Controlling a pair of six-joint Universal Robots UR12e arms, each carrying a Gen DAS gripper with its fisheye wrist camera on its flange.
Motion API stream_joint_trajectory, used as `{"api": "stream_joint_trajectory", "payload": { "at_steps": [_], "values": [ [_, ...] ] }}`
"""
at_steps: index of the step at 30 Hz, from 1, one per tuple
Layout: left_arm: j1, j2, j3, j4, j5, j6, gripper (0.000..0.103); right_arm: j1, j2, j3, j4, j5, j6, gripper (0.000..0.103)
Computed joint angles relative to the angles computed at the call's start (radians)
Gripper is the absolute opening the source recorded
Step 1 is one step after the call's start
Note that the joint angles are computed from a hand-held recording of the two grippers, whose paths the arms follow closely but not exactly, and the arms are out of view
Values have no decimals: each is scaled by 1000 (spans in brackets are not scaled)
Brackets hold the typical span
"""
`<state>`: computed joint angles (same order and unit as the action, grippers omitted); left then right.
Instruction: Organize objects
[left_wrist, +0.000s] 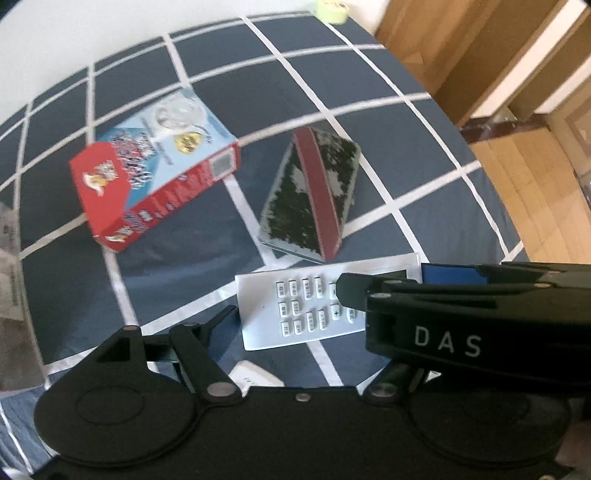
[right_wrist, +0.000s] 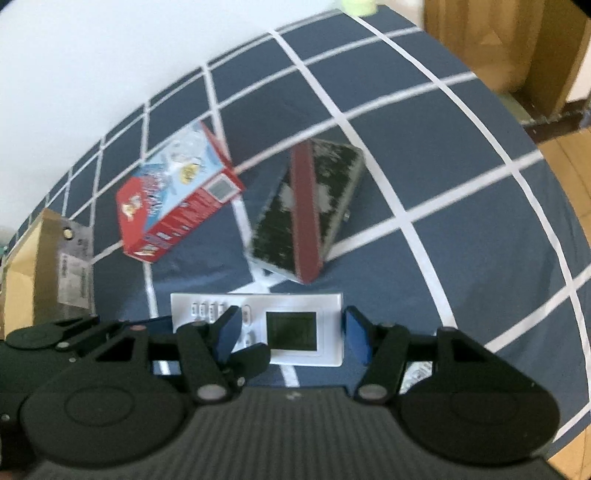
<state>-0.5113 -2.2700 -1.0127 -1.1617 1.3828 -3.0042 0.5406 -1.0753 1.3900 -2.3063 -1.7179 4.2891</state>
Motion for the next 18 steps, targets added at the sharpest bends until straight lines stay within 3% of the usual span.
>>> {"api": "stream_joint_trajectory", "payload": {
  "at_steps": [10, 18],
  "values": [
    [31, 61, -75, 78, 36, -69, 73, 21, 41, -94, 1, -4, -92, 61],
    [82, 113, -139, 126, 60, -106, 73, 45, 122, -239, 26, 13, -165, 61]
  ]
}}
